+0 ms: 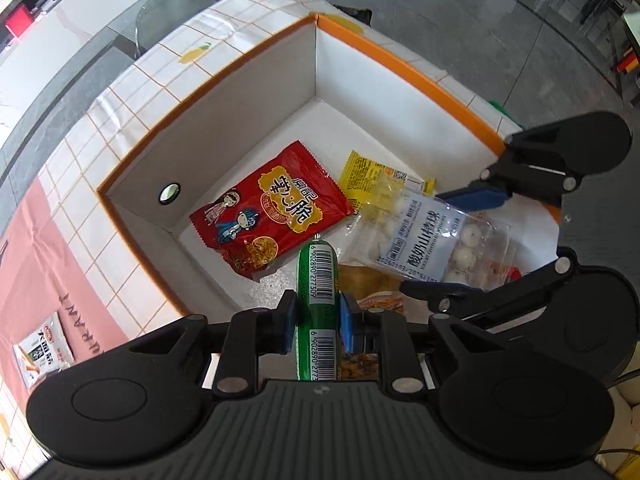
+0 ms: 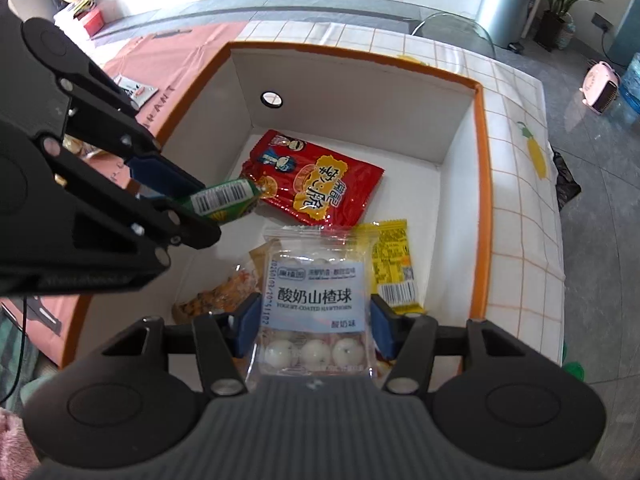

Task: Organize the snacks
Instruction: 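Lift the sausage stick and yogurt-ball pack and carry them over the box, then open both tools to drop the stick and pack into the box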

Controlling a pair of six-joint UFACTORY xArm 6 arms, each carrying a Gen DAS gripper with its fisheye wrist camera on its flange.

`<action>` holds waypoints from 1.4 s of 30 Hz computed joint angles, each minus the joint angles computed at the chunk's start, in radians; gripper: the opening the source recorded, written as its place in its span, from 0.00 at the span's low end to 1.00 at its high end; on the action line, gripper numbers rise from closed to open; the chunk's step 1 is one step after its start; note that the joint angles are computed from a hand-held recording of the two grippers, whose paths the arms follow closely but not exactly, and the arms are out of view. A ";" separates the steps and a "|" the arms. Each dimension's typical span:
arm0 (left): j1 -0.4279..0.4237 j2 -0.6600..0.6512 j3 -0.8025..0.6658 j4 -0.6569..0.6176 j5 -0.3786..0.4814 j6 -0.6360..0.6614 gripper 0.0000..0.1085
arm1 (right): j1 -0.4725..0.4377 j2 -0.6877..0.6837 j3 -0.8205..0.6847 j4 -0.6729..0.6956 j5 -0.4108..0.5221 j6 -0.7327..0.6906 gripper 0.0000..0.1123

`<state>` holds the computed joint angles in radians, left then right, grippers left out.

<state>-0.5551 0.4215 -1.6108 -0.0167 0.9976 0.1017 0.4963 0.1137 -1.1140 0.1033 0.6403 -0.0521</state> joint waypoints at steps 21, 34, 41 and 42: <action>0.004 0.052 0.004 0.007 -0.040 0.012 0.23 | -0.002 0.103 -0.077 0.027 0.042 -0.015 0.53; 0.006 -0.062 0.108 0.010 -0.092 -0.020 0.39 | 0.018 0.069 -0.077 0.007 0.063 0.036 0.71; 0.009 -0.151 0.180 0.023 -0.108 -0.037 0.39 | 0.041 0.024 -0.069 -0.049 0.082 0.095 0.71; 0.009 -0.166 0.198 0.024 -0.116 -0.046 0.39 | 0.044 0.017 -0.069 -0.054 0.088 0.104 0.71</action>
